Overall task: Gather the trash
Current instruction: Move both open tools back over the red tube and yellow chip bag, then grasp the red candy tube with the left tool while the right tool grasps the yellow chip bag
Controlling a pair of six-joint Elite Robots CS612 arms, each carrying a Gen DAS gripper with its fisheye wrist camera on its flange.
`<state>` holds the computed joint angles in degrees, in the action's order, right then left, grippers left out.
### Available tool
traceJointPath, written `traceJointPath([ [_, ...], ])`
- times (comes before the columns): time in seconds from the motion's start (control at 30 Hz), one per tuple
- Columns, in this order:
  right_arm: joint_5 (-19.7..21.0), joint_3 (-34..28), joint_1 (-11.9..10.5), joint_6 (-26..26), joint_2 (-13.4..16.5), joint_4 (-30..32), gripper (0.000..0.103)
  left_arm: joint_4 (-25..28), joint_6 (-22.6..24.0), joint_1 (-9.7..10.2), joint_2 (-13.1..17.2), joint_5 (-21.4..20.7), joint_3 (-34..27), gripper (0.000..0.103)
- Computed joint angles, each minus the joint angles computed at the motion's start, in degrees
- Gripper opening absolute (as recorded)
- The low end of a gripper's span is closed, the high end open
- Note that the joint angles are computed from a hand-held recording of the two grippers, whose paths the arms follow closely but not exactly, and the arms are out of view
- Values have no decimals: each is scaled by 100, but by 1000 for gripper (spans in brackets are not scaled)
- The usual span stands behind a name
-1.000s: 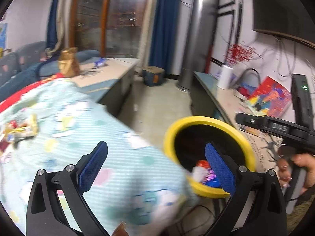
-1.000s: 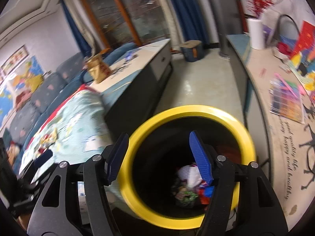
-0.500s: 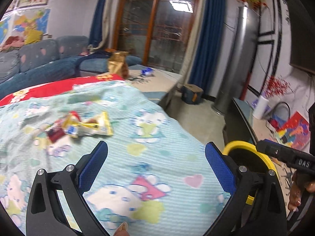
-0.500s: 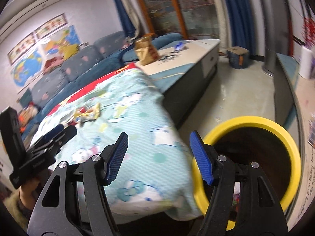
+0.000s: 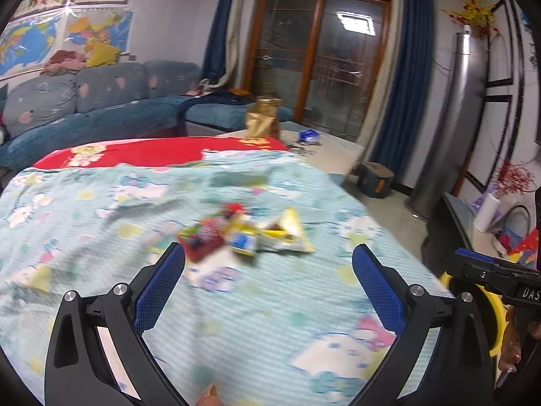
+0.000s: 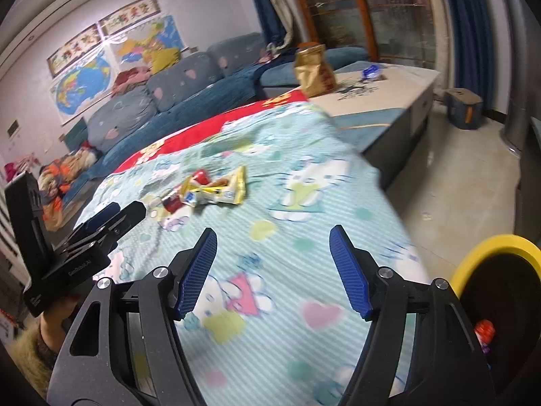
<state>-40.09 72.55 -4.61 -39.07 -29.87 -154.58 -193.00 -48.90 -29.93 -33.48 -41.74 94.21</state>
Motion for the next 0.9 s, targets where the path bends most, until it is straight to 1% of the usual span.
traceJointPath([
  [0.1,-61,-165,157,8,72,221,61,77,-169,91,-71,0,143,96],
  [0.17,-94,-256,242,28,116,308,61,120,-294,195,-109,-95,227,96],
  [0.27,-239,-448,423,49,213,432,61,93,-340,327,-122,-288,287,95],
  [0.33,-315,-535,510,91,266,397,60,54,-321,415,-107,-471,291,86],
  [0.37,-418,-607,572,174,314,327,58,57,-330,464,-101,-577,285,80],
  [0.4,-490,-691,617,229,357,360,56,62,-344,500,-93,-657,277,76],
  [0.43,-538,-787,652,291,404,429,55,60,-362,545,-82,-761,266,74],
  [0.5,-646,-1055,722,481,537,598,48,28,-345,624,-46,-943,227,68],
  [0.53,-684,-1166,748,545,594,703,46,27,-331,666,-27,-1053,199,66],
  [0.6,-769,-1358,801,675,693,856,40,-22,-328,750,10,-1297,153,62],
  [0.67,-805,-1554,842,725,783,1129,37,-97,-346,817,56,-1506,113,55],
  [0.77,-846,-1817,891,749,914,1532,35,-207,-392,897,128,-1817,62,51],
  [0.8,-802,-1937,901,671,962,1868,34,-227,-421,923,155,-1926,40,51],
  [0.83,-761,-2000,902,622,988,2069,33,-265,-435,945,183,-2018,19,51],
  [0.9,-660,-1985,890,566,991,2183,27,-395,-455,991,241,-2241,-21,51],
])
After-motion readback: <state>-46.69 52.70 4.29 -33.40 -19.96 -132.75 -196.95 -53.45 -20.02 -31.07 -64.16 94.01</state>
